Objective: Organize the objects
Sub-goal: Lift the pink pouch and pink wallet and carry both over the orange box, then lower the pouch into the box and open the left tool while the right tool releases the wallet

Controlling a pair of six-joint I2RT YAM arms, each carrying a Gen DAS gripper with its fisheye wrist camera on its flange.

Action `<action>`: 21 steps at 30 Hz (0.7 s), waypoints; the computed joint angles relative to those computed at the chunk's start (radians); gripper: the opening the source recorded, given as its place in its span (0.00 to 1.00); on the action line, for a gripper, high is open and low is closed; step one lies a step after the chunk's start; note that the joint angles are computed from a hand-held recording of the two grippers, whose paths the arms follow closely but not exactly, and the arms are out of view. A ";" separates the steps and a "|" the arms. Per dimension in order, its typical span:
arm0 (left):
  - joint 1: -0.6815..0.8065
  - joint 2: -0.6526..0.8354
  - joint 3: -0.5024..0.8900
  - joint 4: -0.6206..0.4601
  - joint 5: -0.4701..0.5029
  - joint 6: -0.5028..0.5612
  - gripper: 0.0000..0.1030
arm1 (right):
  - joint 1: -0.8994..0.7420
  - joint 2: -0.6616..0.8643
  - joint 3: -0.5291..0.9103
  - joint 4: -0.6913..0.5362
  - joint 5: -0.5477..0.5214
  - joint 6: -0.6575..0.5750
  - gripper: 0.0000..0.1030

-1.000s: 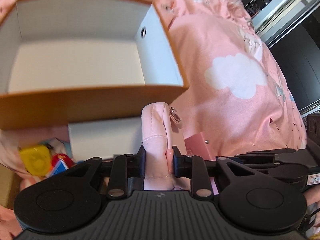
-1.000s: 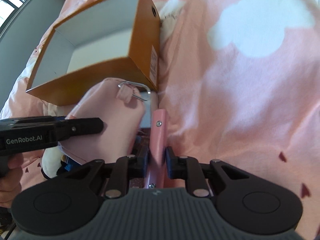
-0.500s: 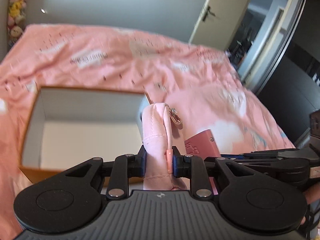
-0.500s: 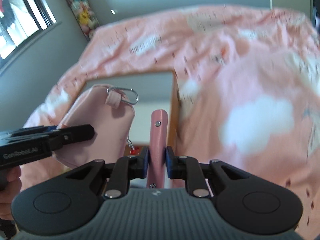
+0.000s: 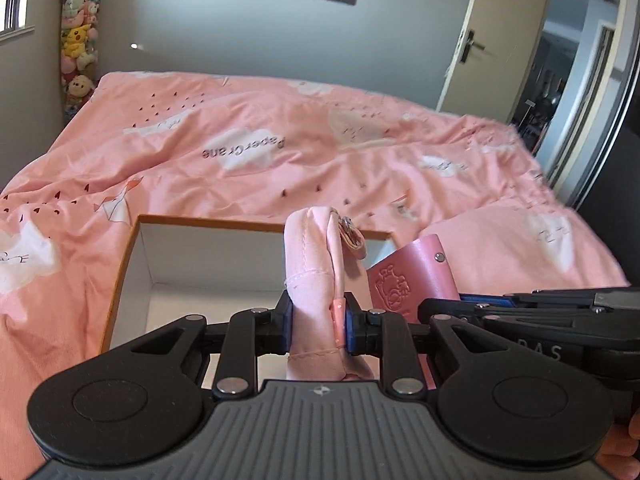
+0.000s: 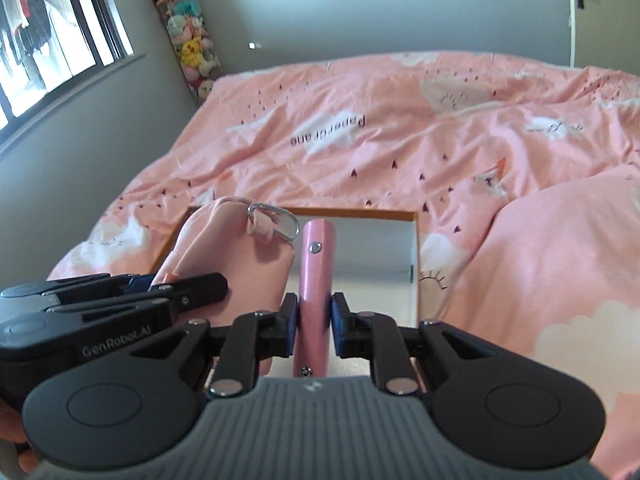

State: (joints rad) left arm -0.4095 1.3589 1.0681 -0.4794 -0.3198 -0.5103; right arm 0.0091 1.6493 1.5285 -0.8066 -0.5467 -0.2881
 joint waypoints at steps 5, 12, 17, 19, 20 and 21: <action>0.038 0.102 -0.010 0.067 0.013 0.026 0.26 | 0.078 0.131 0.046 0.056 0.092 0.002 0.18; 0.139 0.206 -0.014 0.135 0.162 0.076 0.26 | 0.128 0.302 0.167 0.067 0.197 -0.017 0.18; 0.197 0.256 0.010 0.158 0.240 0.125 0.26 | 0.148 0.390 0.256 0.045 0.239 -0.002 0.18; 0.205 0.283 0.037 0.148 0.245 0.133 0.26 | 0.163 0.411 0.279 0.047 0.299 0.018 0.18; 0.204 0.293 0.045 0.145 0.240 0.140 0.26 | 0.172 0.414 0.276 0.062 0.338 0.024 0.18; 0.203 0.306 0.056 0.141 0.236 0.146 0.26 | 0.179 0.416 0.274 0.077 0.374 0.028 0.18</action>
State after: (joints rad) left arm -0.2067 1.6647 1.1240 -0.3387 -0.0839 -0.3644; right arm 0.1884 2.0654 1.8024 -0.7294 -0.1729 -0.2605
